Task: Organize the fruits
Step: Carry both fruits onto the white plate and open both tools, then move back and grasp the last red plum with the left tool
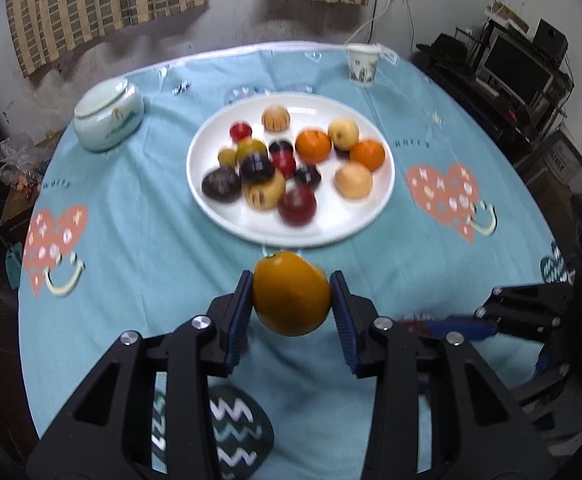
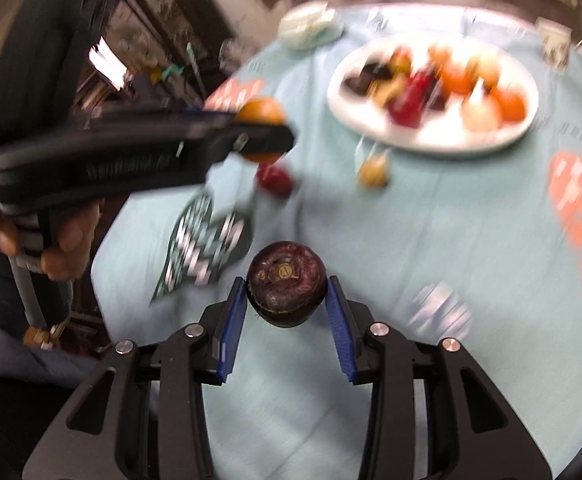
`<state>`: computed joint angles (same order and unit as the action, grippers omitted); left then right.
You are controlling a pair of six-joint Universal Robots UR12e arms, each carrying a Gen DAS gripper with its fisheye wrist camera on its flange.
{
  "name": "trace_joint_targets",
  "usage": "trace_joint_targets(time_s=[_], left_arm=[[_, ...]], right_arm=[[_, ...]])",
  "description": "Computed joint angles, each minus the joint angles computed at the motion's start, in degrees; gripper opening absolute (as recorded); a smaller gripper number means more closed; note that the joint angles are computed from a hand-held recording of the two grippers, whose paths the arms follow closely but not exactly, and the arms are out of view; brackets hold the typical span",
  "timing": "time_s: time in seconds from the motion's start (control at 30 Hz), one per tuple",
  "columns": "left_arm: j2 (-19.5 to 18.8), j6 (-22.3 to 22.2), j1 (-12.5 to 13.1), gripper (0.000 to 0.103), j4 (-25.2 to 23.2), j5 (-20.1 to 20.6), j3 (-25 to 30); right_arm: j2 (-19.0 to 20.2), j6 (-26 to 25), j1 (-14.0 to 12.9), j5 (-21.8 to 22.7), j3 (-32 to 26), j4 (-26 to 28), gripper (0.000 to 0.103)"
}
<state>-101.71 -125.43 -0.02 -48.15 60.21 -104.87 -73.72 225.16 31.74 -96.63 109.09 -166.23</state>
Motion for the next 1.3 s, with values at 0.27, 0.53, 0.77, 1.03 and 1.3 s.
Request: trace_joint_targets(time_s=[0.27,0.53,0.77,1.03,1.3], left_arm=[[-6.0,-9.2,-5.1,0.039,3.6,0.5,7.7],[-11.5,-11.5,-8.1,0.040,4.0,4.7,12.6],[-14.3,-14.0,-9.4,0.043,4.9,5.8,15.4],[-14.4,-15.6,-8.7,0.054,5.4,5.4,15.2],[-11.1,-17.1,-5.5,0.067,8.7,0.8,12.6]], right_arm=[[-0.5,-3.9,-5.0,-9.5,-2.8,5.1,0.041],[1.8,-7.3,-8.7,-13.9,-5.7,9.9,0.041],[3.2,-7.9,-11.7,-13.0,-6.9,11.4,0.042],[3.4,-6.1,-12.4,-14.6,-6.6,11.1,0.068],[0.4,-4.2,-10.5,-13.8,-4.8,12.0,0.068]])
